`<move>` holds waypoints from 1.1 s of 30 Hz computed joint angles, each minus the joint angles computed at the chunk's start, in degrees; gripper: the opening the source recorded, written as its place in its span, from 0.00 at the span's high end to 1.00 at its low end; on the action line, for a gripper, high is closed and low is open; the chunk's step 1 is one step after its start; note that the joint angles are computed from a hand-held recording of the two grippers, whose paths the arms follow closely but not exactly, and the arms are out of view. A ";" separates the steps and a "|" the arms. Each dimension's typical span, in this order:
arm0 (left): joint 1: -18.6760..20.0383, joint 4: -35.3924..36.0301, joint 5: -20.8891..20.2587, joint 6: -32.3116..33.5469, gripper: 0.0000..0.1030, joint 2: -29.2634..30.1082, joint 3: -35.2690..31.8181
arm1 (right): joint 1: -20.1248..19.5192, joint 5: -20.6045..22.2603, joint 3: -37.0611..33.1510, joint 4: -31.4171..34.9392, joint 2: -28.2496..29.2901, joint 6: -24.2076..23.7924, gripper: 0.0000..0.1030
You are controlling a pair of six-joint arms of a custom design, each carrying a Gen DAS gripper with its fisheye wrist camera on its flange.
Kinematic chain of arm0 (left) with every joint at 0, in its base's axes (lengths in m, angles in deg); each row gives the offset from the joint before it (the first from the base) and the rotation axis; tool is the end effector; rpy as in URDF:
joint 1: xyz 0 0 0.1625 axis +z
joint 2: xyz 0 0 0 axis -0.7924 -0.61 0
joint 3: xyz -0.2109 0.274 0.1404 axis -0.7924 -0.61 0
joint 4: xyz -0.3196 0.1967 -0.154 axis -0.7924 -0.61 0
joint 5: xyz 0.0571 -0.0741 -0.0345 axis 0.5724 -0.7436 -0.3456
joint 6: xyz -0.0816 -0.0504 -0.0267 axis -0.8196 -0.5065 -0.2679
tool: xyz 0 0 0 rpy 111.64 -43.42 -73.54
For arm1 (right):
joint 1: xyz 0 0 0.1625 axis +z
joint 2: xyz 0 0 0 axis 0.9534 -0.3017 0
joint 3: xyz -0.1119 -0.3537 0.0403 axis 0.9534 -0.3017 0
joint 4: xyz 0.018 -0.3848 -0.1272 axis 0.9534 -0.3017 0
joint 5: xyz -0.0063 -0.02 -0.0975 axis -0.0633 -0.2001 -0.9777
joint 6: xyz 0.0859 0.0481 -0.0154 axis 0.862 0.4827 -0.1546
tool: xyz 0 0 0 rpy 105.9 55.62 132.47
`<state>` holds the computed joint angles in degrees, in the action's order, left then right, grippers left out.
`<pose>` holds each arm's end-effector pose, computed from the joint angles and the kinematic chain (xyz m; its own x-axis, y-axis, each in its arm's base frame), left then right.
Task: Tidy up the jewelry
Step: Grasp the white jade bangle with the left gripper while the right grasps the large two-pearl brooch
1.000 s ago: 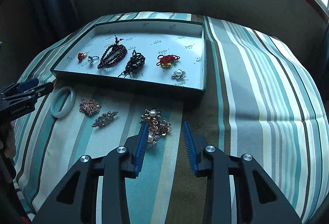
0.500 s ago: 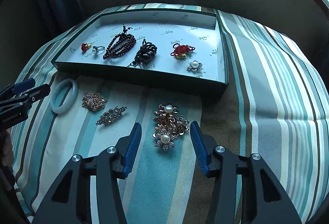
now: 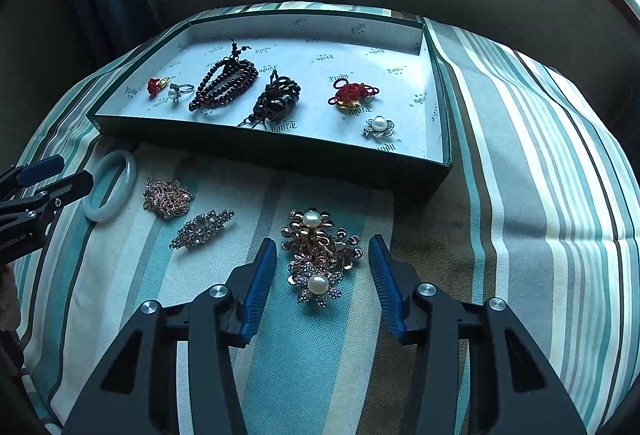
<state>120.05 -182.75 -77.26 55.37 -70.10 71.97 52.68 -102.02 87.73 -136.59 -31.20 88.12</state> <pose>-0.0050 -0.4905 0.3250 -0.5539 0.5991 -0.5782 0.7629 0.6434 -0.0641 0.3214 -0.3745 -0.0293 -0.7014 0.3182 0.6377 -0.1647 0.7982 -0.5794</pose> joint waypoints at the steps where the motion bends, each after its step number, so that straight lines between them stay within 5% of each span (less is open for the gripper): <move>1: 0.02 0.04 -0.01 -0.05 0.25 0.03 -0.01 | -0.01 0.02 0.14 -0.19 -0.13 -0.06 0.59; 33: -0.68 -0.42 0.17 0.54 0.25 2.44 1.54 | 0.62 -1.63 0.41 2.44 -0.70 2.63 0.60</move>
<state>119.37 -183.18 -77.09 55.91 -67.66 73.51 53.30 -103.64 88.15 -134.15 -31.90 90.75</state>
